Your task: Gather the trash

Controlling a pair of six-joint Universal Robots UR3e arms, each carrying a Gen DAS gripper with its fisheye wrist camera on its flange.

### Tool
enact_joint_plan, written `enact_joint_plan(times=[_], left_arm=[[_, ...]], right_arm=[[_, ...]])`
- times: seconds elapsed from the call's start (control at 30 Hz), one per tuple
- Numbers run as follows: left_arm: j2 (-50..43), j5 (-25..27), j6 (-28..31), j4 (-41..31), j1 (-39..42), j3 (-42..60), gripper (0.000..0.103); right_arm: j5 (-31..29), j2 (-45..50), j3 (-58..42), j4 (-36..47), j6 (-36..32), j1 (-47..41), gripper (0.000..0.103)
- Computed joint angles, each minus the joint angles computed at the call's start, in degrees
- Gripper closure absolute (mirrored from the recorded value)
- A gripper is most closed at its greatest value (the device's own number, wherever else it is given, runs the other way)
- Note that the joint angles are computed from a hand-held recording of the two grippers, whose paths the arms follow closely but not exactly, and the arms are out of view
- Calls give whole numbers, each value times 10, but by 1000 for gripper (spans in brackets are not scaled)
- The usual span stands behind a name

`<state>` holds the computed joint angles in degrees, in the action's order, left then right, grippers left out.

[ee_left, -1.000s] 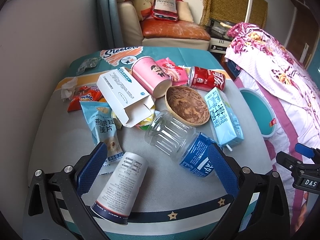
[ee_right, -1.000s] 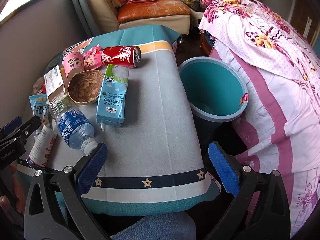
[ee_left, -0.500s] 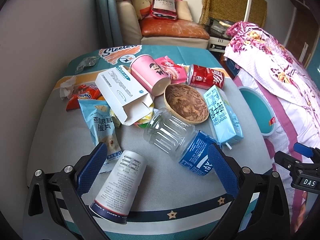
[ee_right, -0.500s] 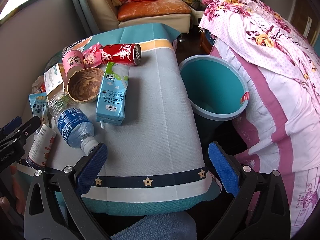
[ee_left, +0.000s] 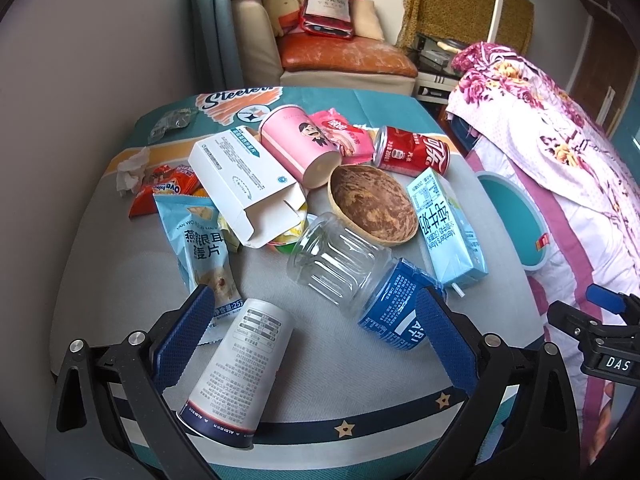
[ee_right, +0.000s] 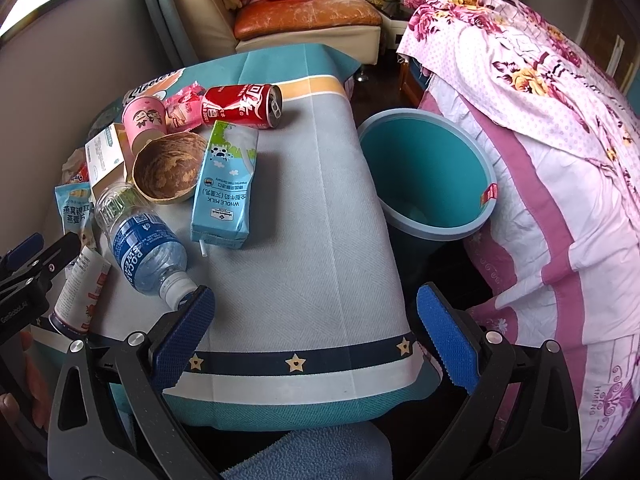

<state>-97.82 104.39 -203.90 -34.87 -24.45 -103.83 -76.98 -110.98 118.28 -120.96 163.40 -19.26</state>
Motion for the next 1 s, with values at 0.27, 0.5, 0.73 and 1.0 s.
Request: enact_joint_plan(times=[0.27,0.5,0.73,1.0], left_arm=[[2,-9,5,7,4,-7,3],[10,-16,12,9,11,-15,3],[56,-43,64,5,51,-59,3],[133,-141,157,-63,152,-134,36]], right_arm=[[-14,10,-14,3,12,15,6],[-22,20,-27,8,24,26,6],[-19,33,-46,29,28,42,6],[-14,50,-48,28,36,54,6]])
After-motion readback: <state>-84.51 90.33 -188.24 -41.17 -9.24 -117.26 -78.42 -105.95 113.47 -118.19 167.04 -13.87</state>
